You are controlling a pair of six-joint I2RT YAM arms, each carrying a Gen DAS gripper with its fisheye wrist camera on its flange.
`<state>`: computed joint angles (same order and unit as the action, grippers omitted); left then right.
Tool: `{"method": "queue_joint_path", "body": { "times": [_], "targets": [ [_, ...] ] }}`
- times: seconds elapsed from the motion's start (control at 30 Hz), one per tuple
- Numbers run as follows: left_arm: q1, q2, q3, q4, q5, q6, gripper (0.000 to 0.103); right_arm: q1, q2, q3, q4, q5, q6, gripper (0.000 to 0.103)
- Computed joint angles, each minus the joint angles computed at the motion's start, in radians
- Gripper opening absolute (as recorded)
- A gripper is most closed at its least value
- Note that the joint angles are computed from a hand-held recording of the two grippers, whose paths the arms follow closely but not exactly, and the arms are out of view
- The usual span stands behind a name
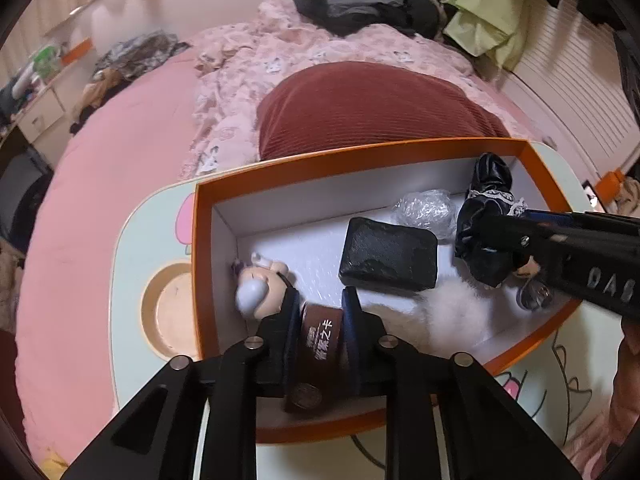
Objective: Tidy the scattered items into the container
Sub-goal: 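Lift the black lace cloth out with the right tool while the left lifts the brown card box out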
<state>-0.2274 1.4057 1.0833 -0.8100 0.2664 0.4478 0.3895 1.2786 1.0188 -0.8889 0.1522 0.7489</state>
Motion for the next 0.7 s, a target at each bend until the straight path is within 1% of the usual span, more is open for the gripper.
{"method": "queue_joint_path", "body": {
  "times": [0.07,0.17,0.27,0.33,0.4,0.43,0.5,0.53,0.57,0.63,0.7],
  "targets": [
    [0.028,-0.014,0.013,-0.016,0.047,0.016,0.019,0.004,-0.045,-0.015,0.01,-0.004,0.003,0.028],
    [0.084,-0.089,0.042,-0.052,0.16,0.042,0.019,0.051,-0.123,-0.015,0.003,0.038,0.027,0.028],
    [0.142,-0.178,0.079,-0.138,0.272,0.085,0.019,0.118,-0.24,-0.011,-0.035,0.082,0.065,0.028],
    [0.203,-0.233,0.092,-0.234,0.368,0.16,0.019,0.194,-0.317,-0.011,-0.073,0.129,0.105,0.028],
    [0.257,-0.273,0.086,-0.331,0.439,0.25,0.019,0.341,-0.388,-0.022,-0.134,0.225,0.202,0.028],
    [0.286,-0.299,0.06,-0.38,0.466,0.309,0.019,0.409,-0.411,-0.03,-0.169,0.266,0.253,0.028],
    [0.32,-0.33,-0.01,-0.445,0.48,0.408,0.019,0.527,-0.443,-0.074,-0.217,0.295,0.356,0.028],
    [0.321,-0.341,-0.058,-0.45,0.465,0.436,0.019,0.564,-0.45,-0.106,-0.222,0.281,0.39,0.028],
    [0.316,-0.346,-0.098,-0.439,0.448,0.444,0.019,0.593,-0.446,-0.14,-0.215,0.264,0.417,0.028],
    [0.287,-0.349,-0.176,-0.384,0.412,0.418,0.019,0.622,-0.417,-0.2,-0.185,0.238,0.448,0.028],
    [0.269,-0.374,-0.244,-0.326,0.391,0.384,0.019,0.613,-0.397,-0.253,-0.14,0.209,0.437,0.028]
  ]
}}
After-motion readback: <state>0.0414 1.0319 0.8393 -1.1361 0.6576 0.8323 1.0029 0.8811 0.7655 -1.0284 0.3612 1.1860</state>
